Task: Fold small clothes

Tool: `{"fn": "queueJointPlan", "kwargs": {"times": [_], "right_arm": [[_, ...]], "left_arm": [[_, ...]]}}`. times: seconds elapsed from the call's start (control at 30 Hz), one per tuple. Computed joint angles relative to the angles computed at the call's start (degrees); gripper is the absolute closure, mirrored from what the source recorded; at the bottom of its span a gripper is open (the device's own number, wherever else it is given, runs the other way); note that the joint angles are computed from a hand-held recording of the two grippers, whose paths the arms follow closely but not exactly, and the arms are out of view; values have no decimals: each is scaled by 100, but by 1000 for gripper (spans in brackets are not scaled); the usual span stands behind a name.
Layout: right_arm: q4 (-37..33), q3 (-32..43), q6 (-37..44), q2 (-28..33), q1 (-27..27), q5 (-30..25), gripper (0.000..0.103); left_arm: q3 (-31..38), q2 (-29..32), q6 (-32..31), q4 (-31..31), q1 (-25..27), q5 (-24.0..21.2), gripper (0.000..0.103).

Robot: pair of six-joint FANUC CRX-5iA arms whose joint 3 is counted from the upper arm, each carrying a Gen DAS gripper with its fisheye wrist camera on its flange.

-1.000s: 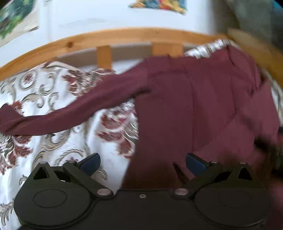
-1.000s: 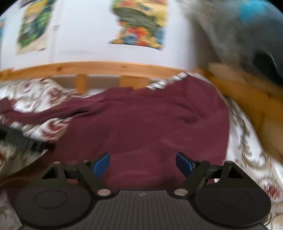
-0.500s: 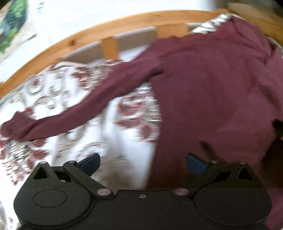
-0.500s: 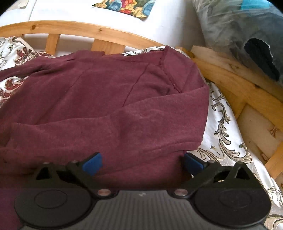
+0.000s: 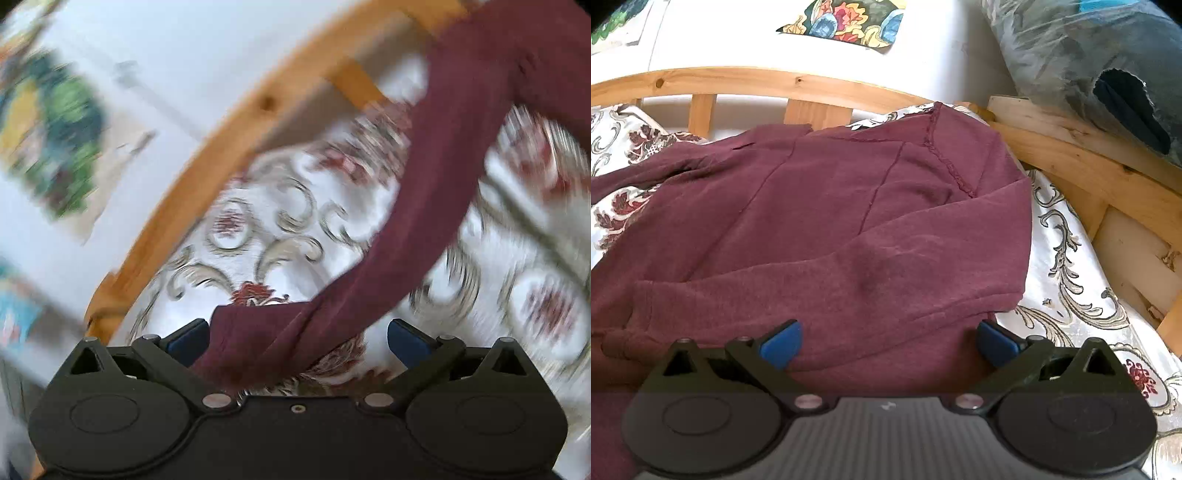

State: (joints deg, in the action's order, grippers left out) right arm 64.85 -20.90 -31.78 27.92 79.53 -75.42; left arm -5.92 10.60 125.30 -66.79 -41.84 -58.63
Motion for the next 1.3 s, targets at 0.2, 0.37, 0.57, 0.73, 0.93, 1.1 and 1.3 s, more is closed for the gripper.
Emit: {"fn": "queueJointPlan", "kwargs": {"times": [0.2, 0.37, 0.57, 0.73, 0.93, 1.1, 1.3], "right_arm": [[-28, 7, -24, 4, -5, -29, 0], [-77, 119, -49, 99, 40, -294, 0], [96, 168, -104, 138, 79, -443, 0], [352, 133, -136, 62, 107, -472, 0], [512, 63, -231, -70, 184, -576, 0], [582, -219, -363, -353, 251, -567, 0], [438, -576, -114, -680, 307, -676, 0]], "left_arm": [[227, 63, -1502, 845, 717, 388, 14], [408, 133, -2181, 1721, 1056, 283, 79], [337, -228, -1815, 2454, 1001, 191, 97], [259, -737, -1604, 3896, 1240, 197, 98], [285, -1118, -1625, 4808, 1002, 428, 98], [845, -838, -2034, 4928, 369, 380, 98], [1511, -31, -2729, 5616, 12, 467, 98]]}}
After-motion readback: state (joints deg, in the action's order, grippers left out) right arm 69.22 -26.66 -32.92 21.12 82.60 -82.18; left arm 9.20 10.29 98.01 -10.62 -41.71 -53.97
